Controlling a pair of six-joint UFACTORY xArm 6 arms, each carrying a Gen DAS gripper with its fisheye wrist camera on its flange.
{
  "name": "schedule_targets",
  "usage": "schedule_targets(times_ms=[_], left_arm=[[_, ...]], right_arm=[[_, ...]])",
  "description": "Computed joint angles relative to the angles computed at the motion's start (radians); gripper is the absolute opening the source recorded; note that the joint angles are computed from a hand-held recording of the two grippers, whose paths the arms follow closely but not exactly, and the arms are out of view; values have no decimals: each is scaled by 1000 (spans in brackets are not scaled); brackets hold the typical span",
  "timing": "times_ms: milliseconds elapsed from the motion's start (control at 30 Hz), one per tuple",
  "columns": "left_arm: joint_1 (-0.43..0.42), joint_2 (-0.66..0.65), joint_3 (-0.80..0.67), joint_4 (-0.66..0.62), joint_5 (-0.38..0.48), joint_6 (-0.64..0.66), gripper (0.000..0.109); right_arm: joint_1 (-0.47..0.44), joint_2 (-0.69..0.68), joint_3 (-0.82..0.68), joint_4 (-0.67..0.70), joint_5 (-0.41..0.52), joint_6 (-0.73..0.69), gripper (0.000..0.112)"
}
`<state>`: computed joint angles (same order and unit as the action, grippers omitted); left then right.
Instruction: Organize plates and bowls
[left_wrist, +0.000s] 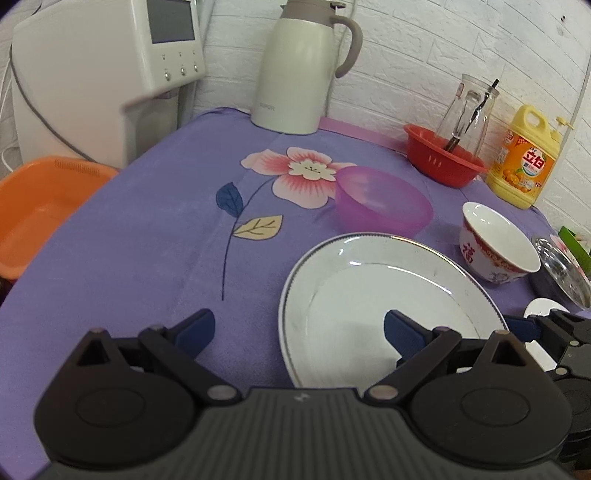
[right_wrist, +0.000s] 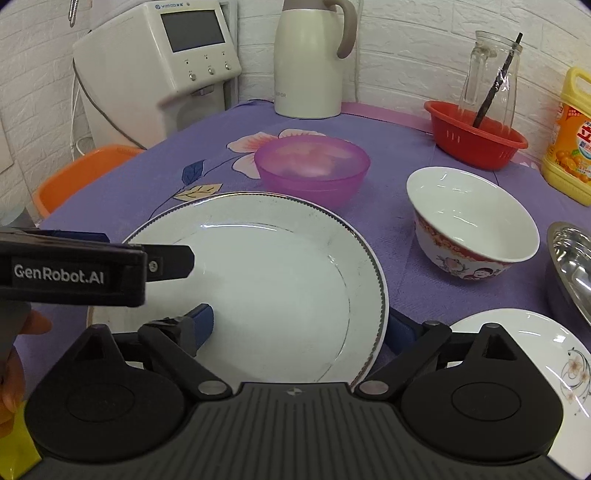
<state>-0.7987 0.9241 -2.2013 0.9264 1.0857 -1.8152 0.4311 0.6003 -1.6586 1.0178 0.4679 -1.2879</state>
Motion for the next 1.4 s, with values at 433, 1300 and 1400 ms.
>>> schedule_targets(times_ms=[433,1300,1400], left_arm=[[7,30,-43,-16,-66,89,51],[-171,86,-246,73,179,105,50],[-210,105,-276,72,212,97,51]], right_arm=[[1,-17,23,28,9,-27,103],[-66,-412,443,414,46,-333,103],[-76,-486,536,453,43,-382,103]])
